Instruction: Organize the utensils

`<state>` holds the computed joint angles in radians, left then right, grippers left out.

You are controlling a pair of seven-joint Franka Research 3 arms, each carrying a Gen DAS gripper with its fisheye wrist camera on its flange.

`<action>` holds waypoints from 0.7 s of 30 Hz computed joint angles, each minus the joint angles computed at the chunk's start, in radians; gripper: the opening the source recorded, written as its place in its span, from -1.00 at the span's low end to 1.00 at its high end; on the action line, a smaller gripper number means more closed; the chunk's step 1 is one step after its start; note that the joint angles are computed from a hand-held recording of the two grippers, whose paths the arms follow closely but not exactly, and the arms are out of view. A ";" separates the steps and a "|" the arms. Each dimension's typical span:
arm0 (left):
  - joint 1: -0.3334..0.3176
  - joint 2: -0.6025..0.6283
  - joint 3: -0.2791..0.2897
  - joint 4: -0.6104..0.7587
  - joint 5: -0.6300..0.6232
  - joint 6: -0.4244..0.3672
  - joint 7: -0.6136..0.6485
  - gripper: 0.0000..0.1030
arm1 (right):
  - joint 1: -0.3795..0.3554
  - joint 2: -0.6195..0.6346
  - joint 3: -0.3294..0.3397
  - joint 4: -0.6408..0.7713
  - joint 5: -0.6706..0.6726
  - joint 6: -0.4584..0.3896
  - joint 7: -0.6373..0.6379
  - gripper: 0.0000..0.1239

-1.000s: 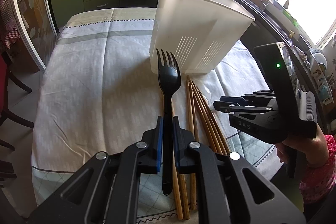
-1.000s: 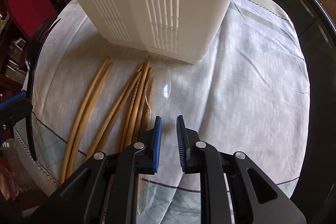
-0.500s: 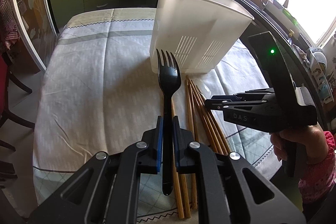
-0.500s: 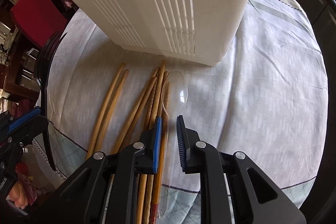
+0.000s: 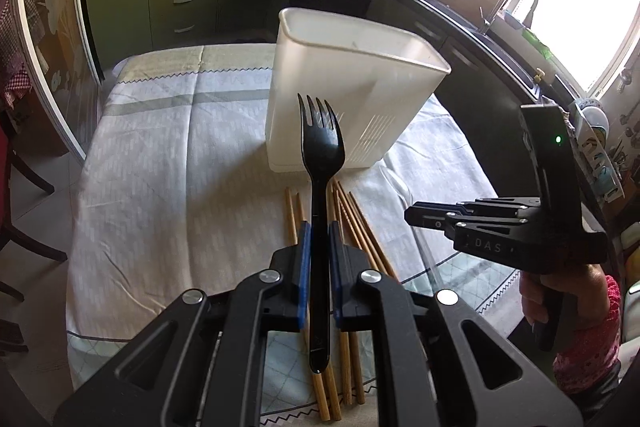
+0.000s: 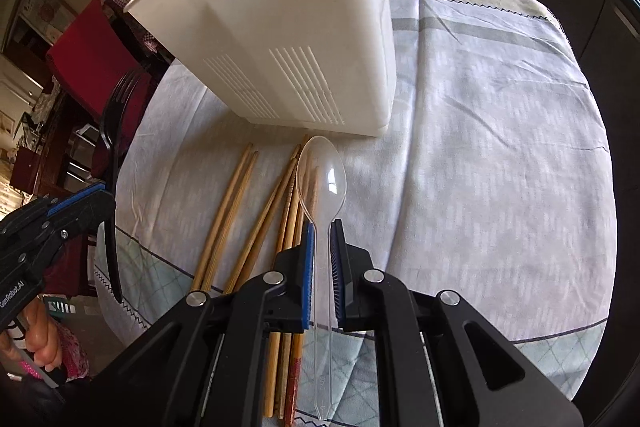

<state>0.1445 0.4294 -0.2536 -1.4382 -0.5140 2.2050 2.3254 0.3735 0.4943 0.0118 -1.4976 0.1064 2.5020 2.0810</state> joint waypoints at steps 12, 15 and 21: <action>-0.030 0.035 -0.089 0.120 -0.247 0.272 0.143 -0.83 | -0.031 -0.223 0.046 -0.341 0.114 0.273 -0.082 -0.85; -0.044 0.102 -0.136 0.178 -0.275 0.381 0.197 -0.83 | -0.026 -0.246 0.036 -0.378 0.108 0.310 -0.077 -0.85; -0.074 0.220 -0.199 0.266 -0.218 0.538 0.239 -0.83 | -0.010 -0.296 0.021 -0.435 0.055 0.376 -0.042 -0.85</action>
